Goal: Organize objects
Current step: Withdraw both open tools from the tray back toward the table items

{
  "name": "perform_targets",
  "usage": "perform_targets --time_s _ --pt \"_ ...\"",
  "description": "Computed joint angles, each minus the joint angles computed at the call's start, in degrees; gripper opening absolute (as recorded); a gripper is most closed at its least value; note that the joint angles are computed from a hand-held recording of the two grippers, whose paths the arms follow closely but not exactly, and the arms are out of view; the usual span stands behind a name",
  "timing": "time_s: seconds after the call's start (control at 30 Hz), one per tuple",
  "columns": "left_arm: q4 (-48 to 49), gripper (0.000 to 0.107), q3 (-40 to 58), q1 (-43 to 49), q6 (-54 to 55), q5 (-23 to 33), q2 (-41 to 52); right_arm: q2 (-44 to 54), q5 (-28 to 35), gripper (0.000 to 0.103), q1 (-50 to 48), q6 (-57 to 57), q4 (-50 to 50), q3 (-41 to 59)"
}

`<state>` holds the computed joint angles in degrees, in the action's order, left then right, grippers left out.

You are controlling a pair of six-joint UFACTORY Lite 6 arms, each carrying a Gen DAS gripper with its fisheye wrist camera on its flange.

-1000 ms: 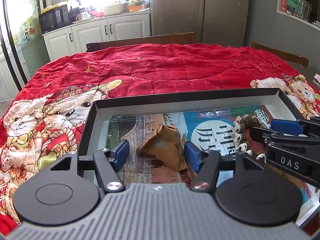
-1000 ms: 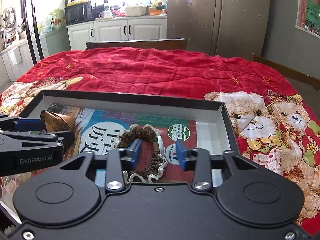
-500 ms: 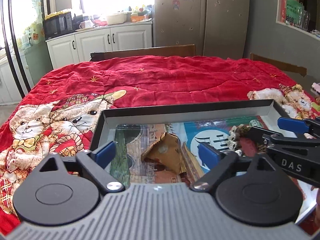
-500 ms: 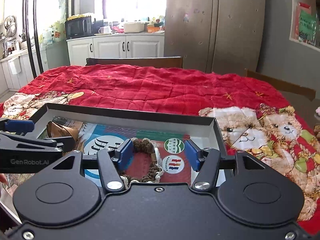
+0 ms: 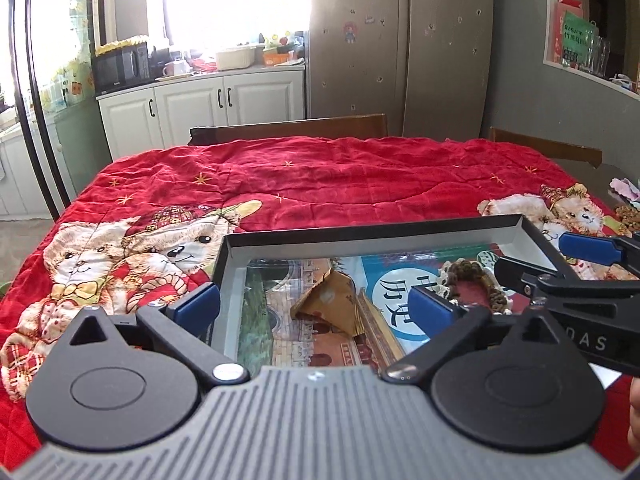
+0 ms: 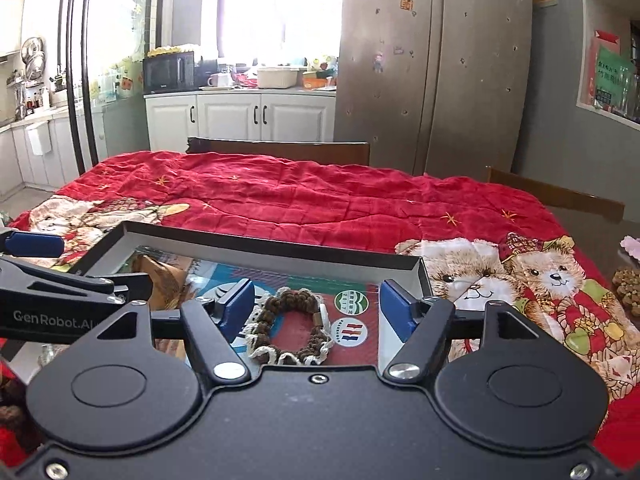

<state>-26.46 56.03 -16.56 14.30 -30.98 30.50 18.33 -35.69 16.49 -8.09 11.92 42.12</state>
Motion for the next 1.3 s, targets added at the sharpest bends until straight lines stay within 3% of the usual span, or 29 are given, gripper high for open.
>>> perform_targets --time_s 0.2,0.3,0.77,1.13,1.3 --pt "0.1 0.103 -6.0 -0.3 -1.9 -1.8 -5.1 -6.5 0.0 0.076 1.6 -1.5 2.0 -5.7" --pt "-3.6 0.103 -8.8 -1.5 1.2 -4.0 -7.0 -9.9 1.0 0.088 1.9 0.4 -0.3 -8.5" --pt "-6.6 0.103 -20.4 -4.5 3.1 -5.5 -18.3 -24.3 0.5 0.091 6.7 -2.7 4.1 -21.7" --pt "-12.9 0.103 -29.0 -7.8 8.1 -8.0 -27.7 -43.3 2.8 0.091 16.3 -21.9 25.2 -31.3" --pt "-14.8 0.103 -32.8 -8.3 9.7 -8.1 -32.2 -52.5 2.8 0.09 22.7 -36.2 41.0 -34.6"
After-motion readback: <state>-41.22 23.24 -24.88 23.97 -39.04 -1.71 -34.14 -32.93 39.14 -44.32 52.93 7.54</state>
